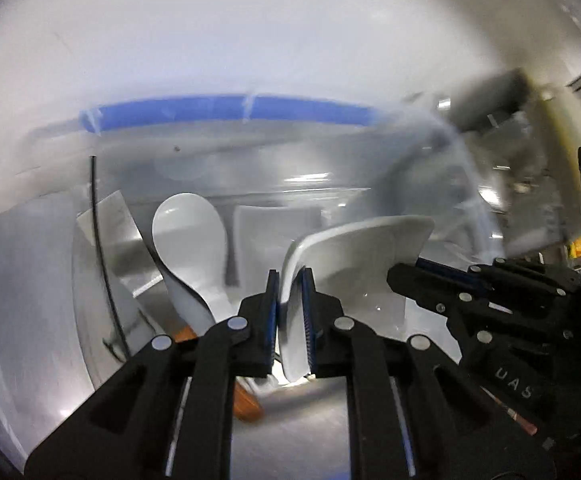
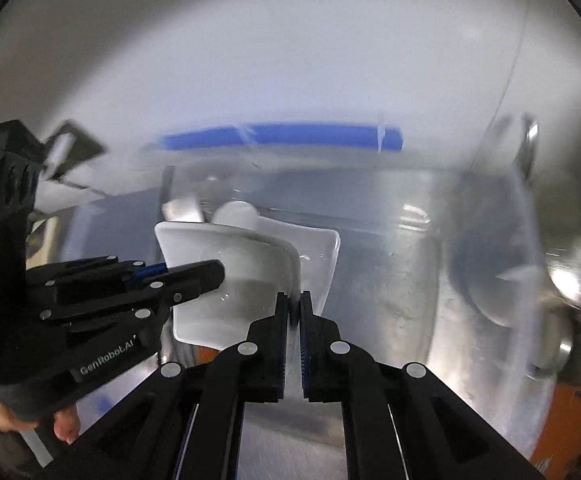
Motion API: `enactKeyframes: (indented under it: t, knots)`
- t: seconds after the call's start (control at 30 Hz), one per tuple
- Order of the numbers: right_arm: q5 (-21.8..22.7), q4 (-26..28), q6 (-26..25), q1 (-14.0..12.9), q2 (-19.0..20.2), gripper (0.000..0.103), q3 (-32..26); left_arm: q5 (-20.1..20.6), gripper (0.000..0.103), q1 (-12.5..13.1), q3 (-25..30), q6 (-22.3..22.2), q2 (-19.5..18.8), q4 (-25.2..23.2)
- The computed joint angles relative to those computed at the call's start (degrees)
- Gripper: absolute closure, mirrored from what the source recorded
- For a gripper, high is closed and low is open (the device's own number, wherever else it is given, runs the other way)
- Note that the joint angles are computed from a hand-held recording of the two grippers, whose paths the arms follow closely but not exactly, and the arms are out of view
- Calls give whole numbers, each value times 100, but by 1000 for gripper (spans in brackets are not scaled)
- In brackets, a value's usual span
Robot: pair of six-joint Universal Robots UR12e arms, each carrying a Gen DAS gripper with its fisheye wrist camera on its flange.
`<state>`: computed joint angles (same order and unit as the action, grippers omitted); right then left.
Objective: Organize utensils
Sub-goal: 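Place the third dish with both tools onto the dish stack and release, then close both tools on the last white square dish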
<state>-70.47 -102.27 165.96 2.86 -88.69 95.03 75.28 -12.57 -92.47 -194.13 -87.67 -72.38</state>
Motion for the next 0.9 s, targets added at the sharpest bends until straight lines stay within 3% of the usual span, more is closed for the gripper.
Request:
enactKeyframes:
  t: [0.13, 0.3, 0.37, 0.43, 0.5, 0.63, 0.73, 0.77, 0.9]
  knots:
    - [-162, -45, 331, 78, 285, 96, -12, -126, 93, 87, 8, 193, -325, -152]
    - [-535, -181, 329, 191, 404, 92, -7, -201, 93, 81, 45, 194, -528, -156]
    - [-457, -137, 297, 163, 385, 91, 4, -105, 93, 35, 53, 149, -521, -32]
    - [-137, -126, 171, 53, 263, 80, 55, 118, 93, -36, 71, 74, -469, 90]
    - [-9, -427, -23, -77, -25, 76, 200, 487, 92, -136, 74, -10, -352, 230]
    - [715, -660, -795, -617, -823, 77, 532, 643, 91, -345, -151, -116, 181, 915]
    - [1092, -820, -1418, -1200, -1514, 77, 950, 590, 67, -654, -398, -98, 603, 1477]
    - [1131, -747, -1587, -1388, -1710, 77, 1074, 562, 57, -768, -494, -143, 731, 1654]
    - [981, -18, -2218, -2127, -2334, 77, 1593, 569, 56, -1448, -916, -401, 1077, 2298]
